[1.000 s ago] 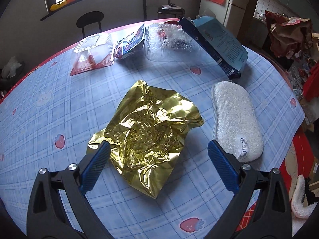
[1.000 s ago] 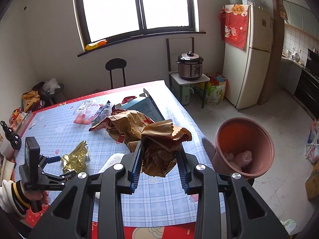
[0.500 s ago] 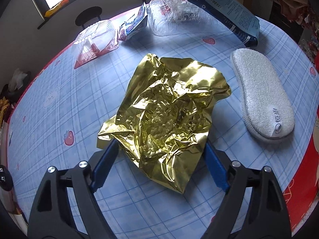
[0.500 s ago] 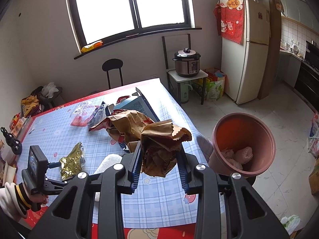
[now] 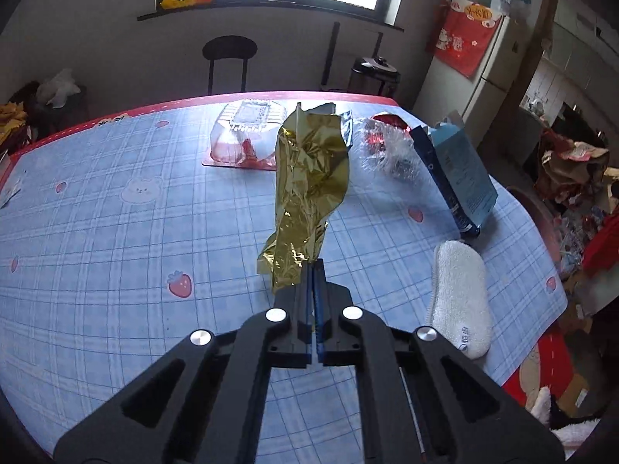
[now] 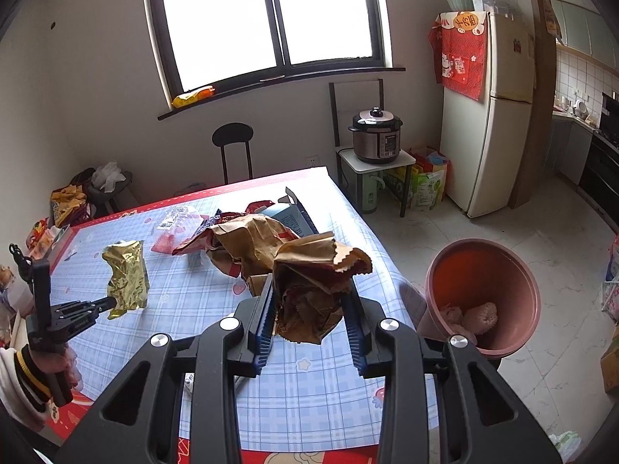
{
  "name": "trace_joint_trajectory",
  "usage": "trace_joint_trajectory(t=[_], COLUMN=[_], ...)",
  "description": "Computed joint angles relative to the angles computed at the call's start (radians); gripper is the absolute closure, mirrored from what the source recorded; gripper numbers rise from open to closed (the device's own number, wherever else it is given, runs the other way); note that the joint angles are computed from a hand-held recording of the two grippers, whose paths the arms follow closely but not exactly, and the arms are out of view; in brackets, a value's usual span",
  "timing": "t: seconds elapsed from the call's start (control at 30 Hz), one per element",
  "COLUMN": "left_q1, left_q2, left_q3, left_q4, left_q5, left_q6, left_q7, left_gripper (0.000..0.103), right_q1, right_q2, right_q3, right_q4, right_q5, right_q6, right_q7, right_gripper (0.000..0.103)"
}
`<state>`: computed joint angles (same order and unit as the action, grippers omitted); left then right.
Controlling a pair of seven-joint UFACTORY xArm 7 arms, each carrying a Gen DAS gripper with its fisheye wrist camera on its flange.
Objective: Collect trash
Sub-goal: 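Carry the paper bag over the bucket and open the right gripper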
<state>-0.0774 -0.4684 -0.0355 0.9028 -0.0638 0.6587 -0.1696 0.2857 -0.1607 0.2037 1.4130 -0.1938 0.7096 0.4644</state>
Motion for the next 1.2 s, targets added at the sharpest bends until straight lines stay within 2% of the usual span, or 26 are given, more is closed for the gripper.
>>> trace_joint_trajectory(t=[0.4, 0.63, 0.73, 0.87, 1.0, 1.2], left_q1=[-0.012, -0.029, -0.025, -0.004, 0.018, 0.037], left_q2=[-0.121, -0.116, -0.103, -0.085, -0.044, 0.034], left_q3=[0.037, 0.025, -0.002, -0.070, -0.155, -0.285], left_q4=[0.038, 0.124, 0.166, 0.216, 0.282, 0.405], left_q5=[-0.076, -0.077, -0.062, -0.012, 0.064, 0.226], left_q6=[-0.083, -0.085, -0.101, -0.110, -0.105, -0.060], left_q7=[-0.011, -0.013, -0.034, -0.110, -0.218, -0.415], left_gripper=[0.098, 0.098, 0.098, 0.098, 0.098, 0.098], right_q1=[0.013, -0.032, -0.070, -0.131, -0.190, -0.259], right_q2=[0.044, 0.011, -0.023, -0.057, -0.066, -0.018], right_q3=[0.016, -0.009, -0.028, -0.064, -0.119, -0.209], right_q4=[0.126, 0.154, 0.145, 0.131, 0.119, 0.146], right_q5=[-0.117, -0.183, -0.197, -0.182, -0.122, 0.033], right_q6=[0.019, 0.029, 0.015, 0.005, -0.007, -0.033], right_q7=[0.045, 0.080, 0.070, 0.017, -0.080, -0.256], right_gripper=[0.071, 0.071, 0.071, 0.071, 0.071, 0.071])
